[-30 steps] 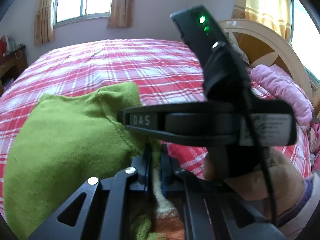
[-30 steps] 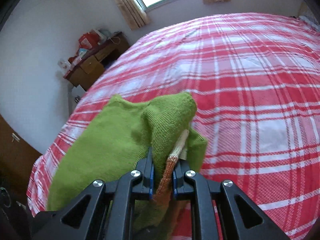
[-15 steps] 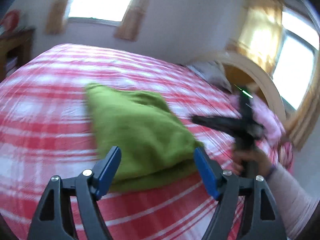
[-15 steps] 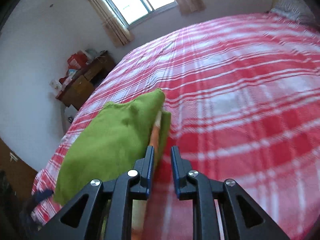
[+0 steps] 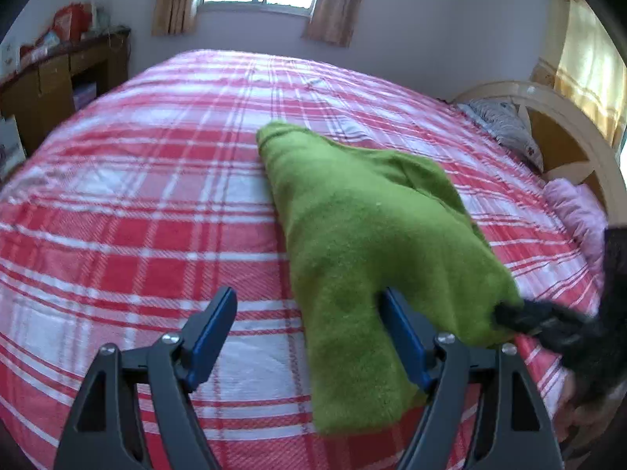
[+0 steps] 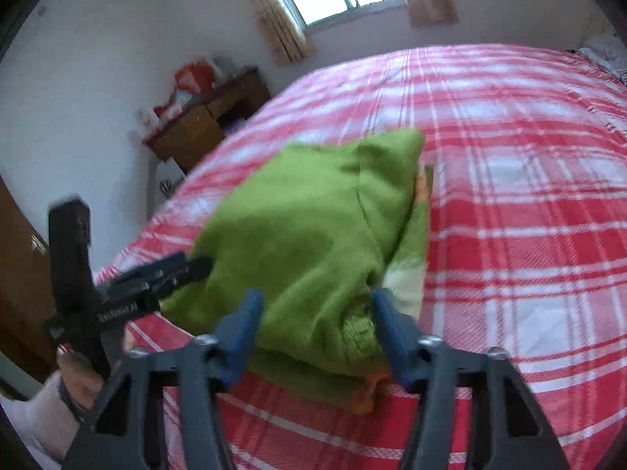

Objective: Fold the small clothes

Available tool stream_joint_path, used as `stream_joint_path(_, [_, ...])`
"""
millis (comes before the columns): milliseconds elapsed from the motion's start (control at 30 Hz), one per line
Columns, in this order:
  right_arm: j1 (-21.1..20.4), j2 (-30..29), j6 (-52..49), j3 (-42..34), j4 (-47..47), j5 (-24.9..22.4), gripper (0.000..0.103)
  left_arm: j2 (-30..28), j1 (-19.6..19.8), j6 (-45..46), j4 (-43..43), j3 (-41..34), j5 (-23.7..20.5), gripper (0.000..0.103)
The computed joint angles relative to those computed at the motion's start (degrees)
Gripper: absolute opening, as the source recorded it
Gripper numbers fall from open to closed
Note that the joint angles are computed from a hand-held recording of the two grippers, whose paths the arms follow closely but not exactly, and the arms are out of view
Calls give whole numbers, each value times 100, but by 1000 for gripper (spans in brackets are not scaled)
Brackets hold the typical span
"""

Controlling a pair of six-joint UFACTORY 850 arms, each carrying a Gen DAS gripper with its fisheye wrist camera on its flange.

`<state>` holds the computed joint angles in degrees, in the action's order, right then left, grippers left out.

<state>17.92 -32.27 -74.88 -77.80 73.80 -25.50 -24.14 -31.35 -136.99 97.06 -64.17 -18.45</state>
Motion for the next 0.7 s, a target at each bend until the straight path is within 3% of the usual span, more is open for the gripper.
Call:
stream_joint_path(33, [54, -24, -31, 43, -35, 210, 34, 14, 30, -271, 196, 60, 54, 88])
stream_joint_path(100, [118, -22, -242, 154, 192, 514, 16, 5, 71, -294, 177, 108, 89, 96])
stream_joint_path(167, [108, -16, 88, 164, 29, 331, 10, 20, 93, -103, 9, 206, 66, 97])
stream_joint_path(233, [138, 73, 217, 271, -158, 190, 9, 53, 113, -73, 87, 273, 150, 87])
stream_joint_path(300, [143, 196, 96, 430, -233, 23, 8, 176, 121, -318, 549, 459, 299, 70])
stream_joint_path(400, [122, 355, -148, 679, -171, 308, 7, 306, 68, -309, 685, 627, 261, 70])
stream_joint_path(533, [-138, 241, -391, 672, 583, -161, 7, 461, -42, 433, 25, 693, 120, 74])
stream_joint_path(700, [-120, 559, -737, 936, 774, -20, 10, 737, -50, 689, -202, 765, -341, 75])
